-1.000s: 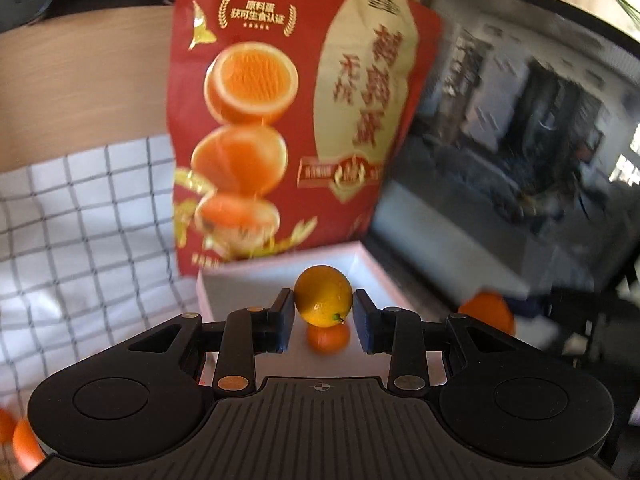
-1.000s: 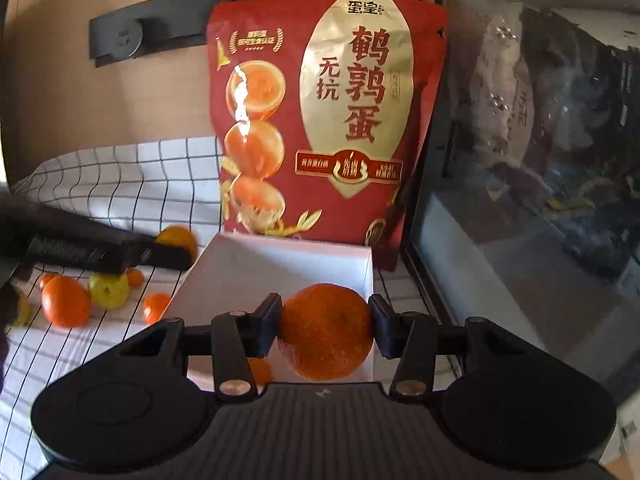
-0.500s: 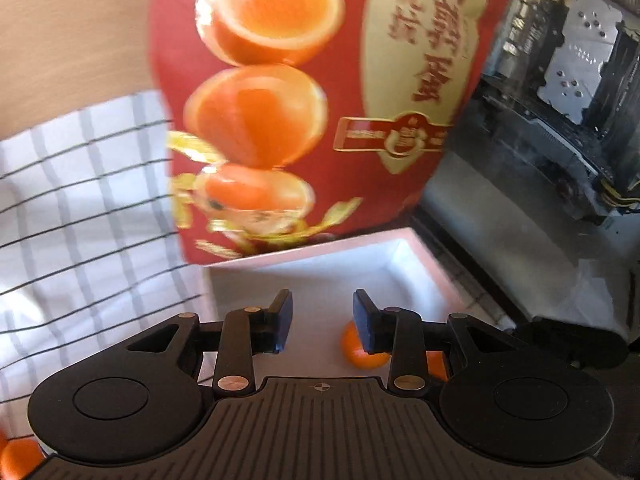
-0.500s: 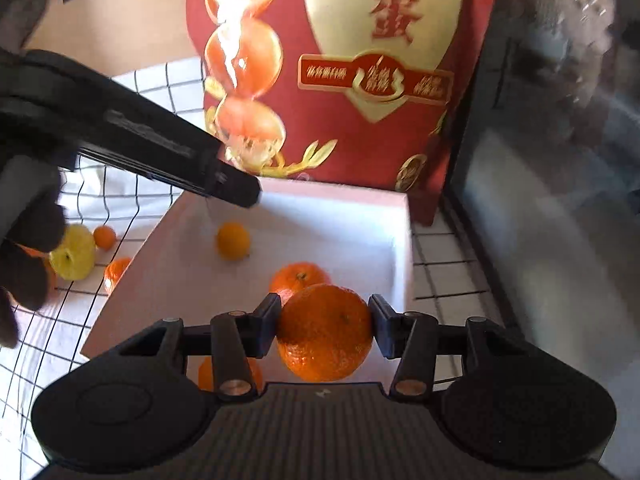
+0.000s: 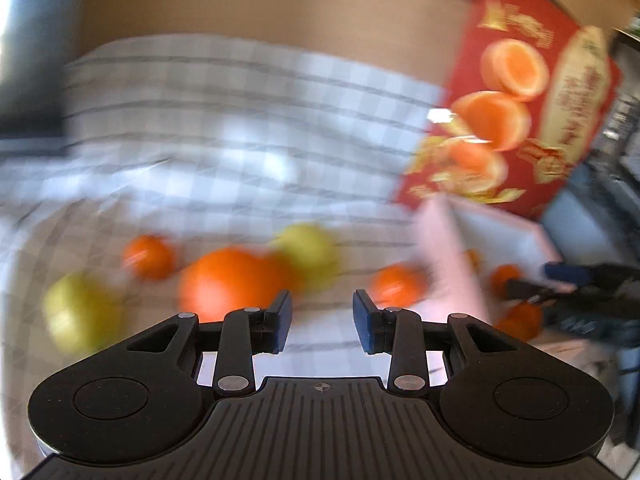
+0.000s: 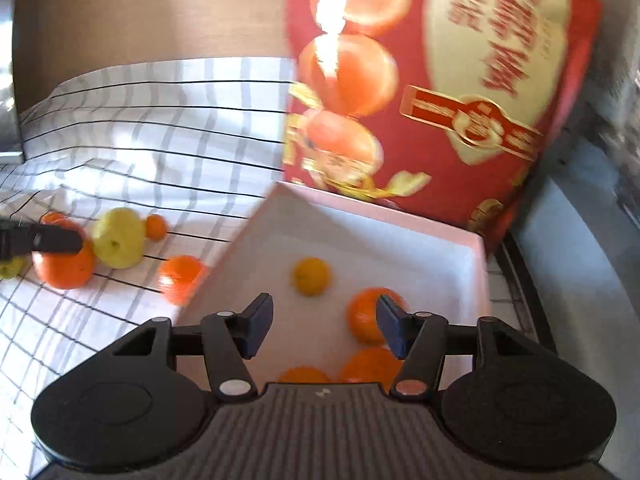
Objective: Organize fruits
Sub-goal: 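Move the right gripper to a yellow-green pear and close on it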
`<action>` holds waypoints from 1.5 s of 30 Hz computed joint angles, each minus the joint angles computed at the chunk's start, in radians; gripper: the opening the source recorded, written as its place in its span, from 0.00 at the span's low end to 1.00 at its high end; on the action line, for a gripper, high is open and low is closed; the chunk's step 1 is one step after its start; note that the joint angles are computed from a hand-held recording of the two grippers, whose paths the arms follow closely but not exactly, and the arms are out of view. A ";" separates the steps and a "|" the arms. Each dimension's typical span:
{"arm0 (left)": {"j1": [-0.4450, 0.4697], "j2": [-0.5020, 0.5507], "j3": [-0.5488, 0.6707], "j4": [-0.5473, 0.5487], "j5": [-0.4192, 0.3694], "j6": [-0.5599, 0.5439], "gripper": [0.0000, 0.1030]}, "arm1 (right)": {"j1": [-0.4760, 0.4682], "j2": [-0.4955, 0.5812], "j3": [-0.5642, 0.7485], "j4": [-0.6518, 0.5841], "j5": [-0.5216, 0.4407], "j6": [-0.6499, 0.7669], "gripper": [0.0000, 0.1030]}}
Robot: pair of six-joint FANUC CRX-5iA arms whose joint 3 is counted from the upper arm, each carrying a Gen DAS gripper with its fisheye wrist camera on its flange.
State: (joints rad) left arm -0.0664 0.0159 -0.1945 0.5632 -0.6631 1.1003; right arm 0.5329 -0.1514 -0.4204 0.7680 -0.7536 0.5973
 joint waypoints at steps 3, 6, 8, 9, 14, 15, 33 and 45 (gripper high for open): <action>0.063 -0.062 -0.075 -0.001 0.013 0.029 0.36 | 0.049 0.020 0.024 0.020 -0.012 0.004 0.64; 0.124 -0.094 -0.130 0.049 -0.003 -0.006 0.36 | 0.102 0.050 0.070 -0.003 -0.011 0.033 0.71; 0.160 -0.114 -0.158 0.072 -0.002 -0.037 0.36 | 0.129 0.082 0.119 -0.044 -0.018 0.090 0.71; 0.175 -0.126 -0.174 0.089 0.002 -0.061 0.36 | 0.141 0.105 0.152 -0.071 -0.027 0.129 0.71; 0.220 -0.165 -0.253 0.202 0.034 -0.195 0.36 | 0.174 0.204 0.313 -0.218 -0.038 0.226 0.71; 0.223 -0.170 -0.268 0.227 0.041 -0.213 0.36 | 0.181 0.230 0.347 -0.233 -0.043 0.236 0.71; 0.288 -0.223 -0.378 0.388 -0.043 -0.343 0.36 | 0.043 0.600 0.844 -0.507 -0.334 0.314 0.71; 0.195 -0.183 -0.338 0.361 -0.067 -0.317 0.36 | 0.126 0.297 0.480 -0.395 -0.194 0.193 0.59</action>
State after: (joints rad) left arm 0.1284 -0.1667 -0.5327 0.9243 -0.7301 0.7838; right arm 0.6589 0.1457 0.0598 0.3732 -0.9475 0.7906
